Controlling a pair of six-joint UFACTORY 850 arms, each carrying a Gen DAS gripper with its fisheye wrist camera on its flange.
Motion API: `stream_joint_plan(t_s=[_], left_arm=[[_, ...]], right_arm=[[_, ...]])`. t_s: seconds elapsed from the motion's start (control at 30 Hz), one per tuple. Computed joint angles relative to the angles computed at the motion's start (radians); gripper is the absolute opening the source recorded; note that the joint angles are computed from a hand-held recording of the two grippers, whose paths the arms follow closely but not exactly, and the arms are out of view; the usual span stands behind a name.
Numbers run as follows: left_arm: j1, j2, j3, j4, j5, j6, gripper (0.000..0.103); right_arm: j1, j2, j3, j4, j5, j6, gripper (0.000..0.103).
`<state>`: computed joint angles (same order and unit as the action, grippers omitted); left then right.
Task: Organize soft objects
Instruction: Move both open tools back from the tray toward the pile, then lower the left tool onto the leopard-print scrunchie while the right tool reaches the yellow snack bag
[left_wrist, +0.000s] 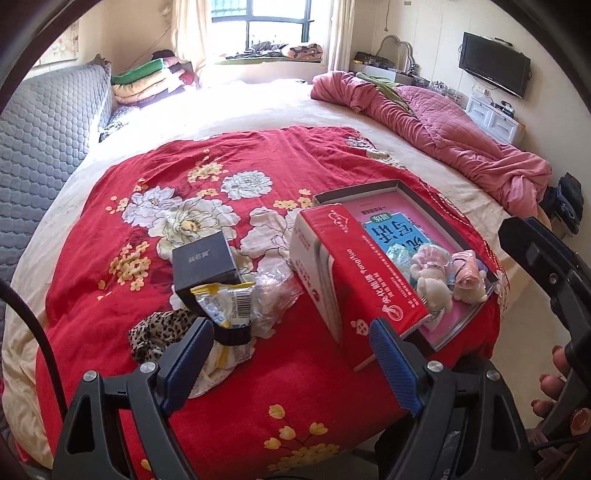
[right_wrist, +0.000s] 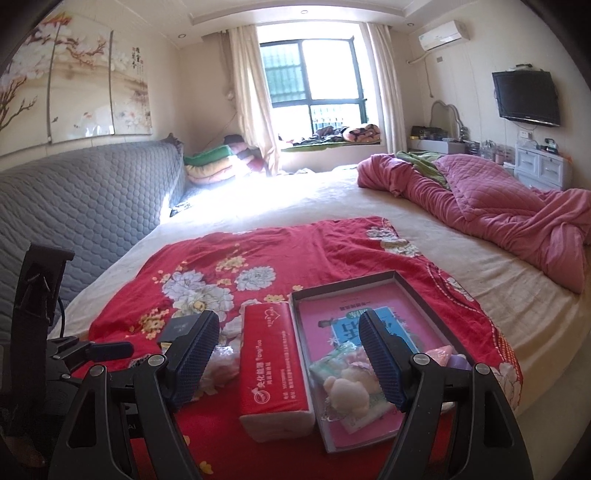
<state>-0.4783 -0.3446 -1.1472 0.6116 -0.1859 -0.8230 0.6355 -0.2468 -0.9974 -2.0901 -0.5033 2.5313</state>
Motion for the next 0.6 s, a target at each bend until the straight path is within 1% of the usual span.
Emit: stream_joint_plan(t_s=[0.1,0.23,0.33,0.43,0.53,0.6], left_arm=[[0.018,0.020,0.030,0.014,0.002,-0.019,0.086],[0.045,0.043,0.069,0.048,0.009,-0.060,0.086],[0.070,0.059,0.096,0.010,0.022,-0.033,0.086],[0.093,0.078,0.128,0.025,0.032,-0.055,0.086],[0.120,0.088,0.153,-0.014,0.042,-0.024,0.086],[0.136,0.095,0.170,-0.011,0.046,-0.033,0.086]], right_arm=[[0.005,-0.009,-0.009,-0.049,0.023,0.037,0.079],[0.015,-0.030,-0.036,-0.045,0.057,0.009,0.079],[0.022,-0.046,-0.052,-0.038,0.068,-0.020,0.079],[0.026,-0.059,-0.066,-0.040,0.086,-0.036,0.079],[0.027,-0.071,-0.076,-0.031,0.099,-0.062,0.079],[0.028,-0.080,-0.084,-0.028,0.108,-0.074,0.079]])
